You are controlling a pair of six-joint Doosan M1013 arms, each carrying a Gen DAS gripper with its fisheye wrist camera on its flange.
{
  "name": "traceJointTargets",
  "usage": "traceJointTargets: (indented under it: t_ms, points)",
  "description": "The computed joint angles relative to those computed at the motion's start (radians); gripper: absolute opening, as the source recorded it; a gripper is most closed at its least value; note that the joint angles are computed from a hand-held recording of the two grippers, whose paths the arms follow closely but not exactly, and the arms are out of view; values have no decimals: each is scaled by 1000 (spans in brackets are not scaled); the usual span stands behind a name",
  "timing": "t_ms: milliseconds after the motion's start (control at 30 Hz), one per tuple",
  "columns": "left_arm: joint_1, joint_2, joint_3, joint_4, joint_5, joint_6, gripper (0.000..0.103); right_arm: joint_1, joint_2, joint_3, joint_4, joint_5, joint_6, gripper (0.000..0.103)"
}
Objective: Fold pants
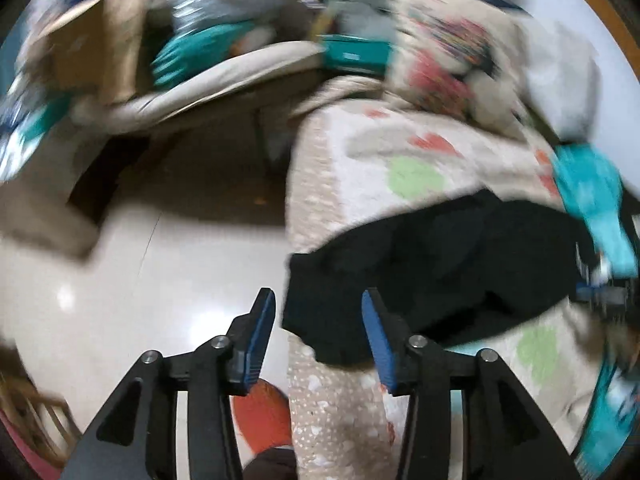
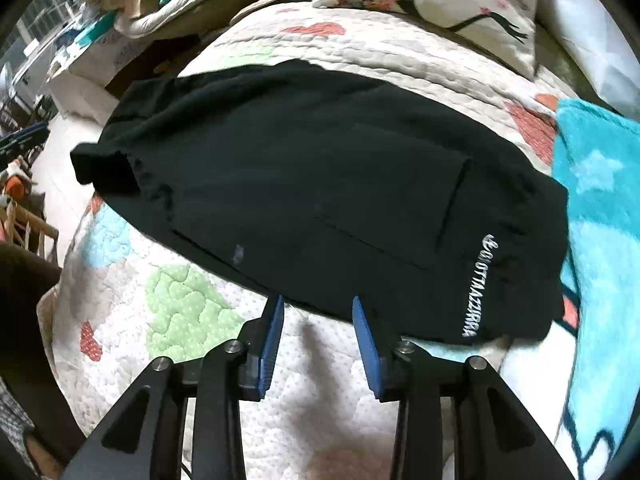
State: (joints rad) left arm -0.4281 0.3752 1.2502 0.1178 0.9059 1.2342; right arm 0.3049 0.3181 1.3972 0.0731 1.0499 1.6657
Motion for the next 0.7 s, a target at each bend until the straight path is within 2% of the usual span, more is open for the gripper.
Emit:
traceJointTargets:
  t_ms: [100, 233, 300, 433, 500, 533, 600, 700]
  points:
    - [9, 52, -64, 14, 88, -106, 44, -12, -18, 15, 27, -64, 28, 40]
    - [38, 115, -109, -109, 139, -183, 44, -9, -23, 12, 23, -126, 64, 40]
    - [47, 134, -102, -171, 124, -196, 44, 0, -18, 0, 4, -129, 68, 40]
    - [26, 177, -127, -157, 158, -143, 44, 12, 0, -21, -35, -121, 70, 43]
    - [5, 200, -162, -131, 204, -35, 22, 7, 3, -19, -31, -128, 82, 43]
    - [-7, 205, -174, -104, 215, -1, 8, 7, 5, -19, -40, -131, 98, 43]
    - [-31, 210, -192, 0, 228, -2, 7, 7, 7, -15, -71, -136, 144, 43]
    - [-28, 223, -220, 122, 246, -114, 6, 2, 6, -8, -115, -133, 200, 43]
